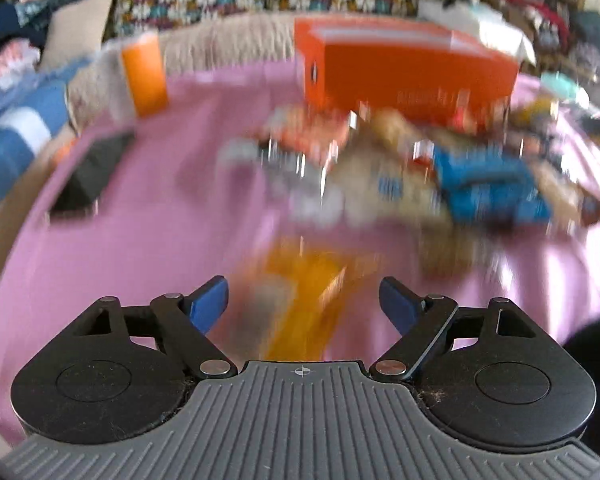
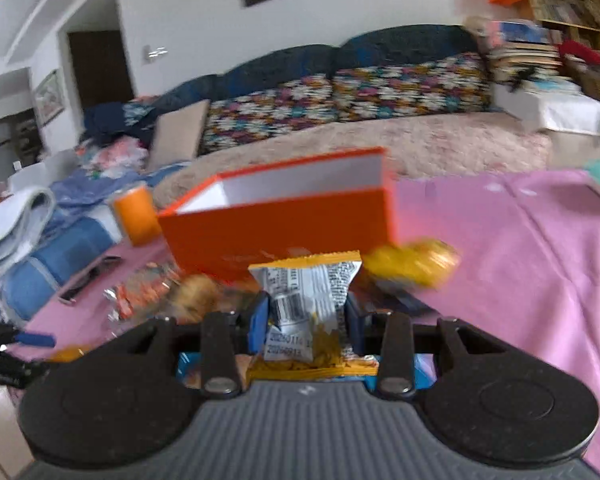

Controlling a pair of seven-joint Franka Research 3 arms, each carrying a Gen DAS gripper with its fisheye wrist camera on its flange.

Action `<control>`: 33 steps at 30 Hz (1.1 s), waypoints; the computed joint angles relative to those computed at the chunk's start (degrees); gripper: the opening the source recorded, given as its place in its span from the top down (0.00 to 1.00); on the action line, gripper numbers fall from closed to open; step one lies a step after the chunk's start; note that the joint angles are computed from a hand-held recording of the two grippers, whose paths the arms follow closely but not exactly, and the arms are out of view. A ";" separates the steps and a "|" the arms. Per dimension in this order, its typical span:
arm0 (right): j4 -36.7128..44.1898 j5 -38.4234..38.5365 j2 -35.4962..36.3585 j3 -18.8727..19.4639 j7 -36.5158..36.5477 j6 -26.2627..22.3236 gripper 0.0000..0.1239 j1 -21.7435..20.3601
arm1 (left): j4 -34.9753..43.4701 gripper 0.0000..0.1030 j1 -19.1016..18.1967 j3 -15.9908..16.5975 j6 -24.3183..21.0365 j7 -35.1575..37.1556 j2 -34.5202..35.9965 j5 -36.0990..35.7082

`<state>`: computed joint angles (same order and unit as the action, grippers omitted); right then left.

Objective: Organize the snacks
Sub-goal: 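Carry both snacks into the orange box and open both grippers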

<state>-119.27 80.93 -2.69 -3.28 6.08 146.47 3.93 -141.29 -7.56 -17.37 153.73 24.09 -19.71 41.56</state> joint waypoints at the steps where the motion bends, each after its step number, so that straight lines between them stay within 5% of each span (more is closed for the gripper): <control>1: -1.19 0.23 -0.72 -0.26 0.33 0.97 0.67 -0.29 | -0.62 0.33 -0.26 -0.10 -0.10 -0.06 0.14 -0.29; 3: -3.11 0.41 -1.70 -0.87 2.48 2.06 0.67 -0.82 | -2.05 0.49 1.65 -1.84 2.96 -4.91 -0.58 4.72; 4: -3.65 -0.05 -1.82 -1.20 4.31 2.23 0.67 -1.13 | -2.15 0.78 2.05 -2.23 3.07 -6.61 -0.85 5.54; 6: -4.12 -0.65 -1.91 -1.73 6.55 1.87 0.67 -1.65 | -1.39 0.79 0.99 0.45 3.92 -4.94 -0.56 1.68; 12: -0.34 0.70 -1.02 -1.53 4.76 -1.26 0.67 -1.26 | 5.83 0.79 7.74 0.14 12.08 -9.93 1.56 7.16; 16: 10.40 1.40 5.38 0.73 3.07 -2.07 0.67 -0.01 | 20.28 0.79 12.25 -1.88 13.04 -16.08 10.73 18.37; 20: 26.47 -2.32 16.70 4.36 6.29 -0.08 0.67 0.87 | 37.34 0.78 10.15 -0.48 11.32 -14.57 24.38 21.08; 22: 34.96 -7.65 23.30 5.53 10.90 1.28 0.64 1.58 | 45.26 0.72 8.54 0.18 9.60 -9.78 31.33 18.07; 23: 39.06 -10.92 26.66 5.68 13.76 2.00 0.64 2.22 | 48.68 0.63 7.83 0.40 8.63 -7.57 34.29 16.30; 24: 42.38 -13.86 29.42 5.69 16.50 2.18 0.59 2.70 | 51.96 0.39 7.18 0.47 6.97 -5.31 37.15 14.02; 26: 47.04 -18.37 33.44 5.60 21.71 1.64 0.51 3.04 | 54.87 0.30 5.49 1.34 4.09 -4.24 39.86 11.51; 30: 38.96 -13.74 28.55 10.58 15.29 1.98 0.32 -2.18 | 47.08 0.19 1.61 5.94 9.67 -10.96 35.61 16.06; 33: 28.20 -8.64 21.21 12.23 8.52 1.41 0.30 -5.77 | 38.06 0.15 -3.52 9.20 7.59 -18.98 28.75 23.18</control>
<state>-91.07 72.29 18.51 8.96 14.60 147.88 -1.83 -103.23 -11.08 -8.17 161.32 5.10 9.04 64.74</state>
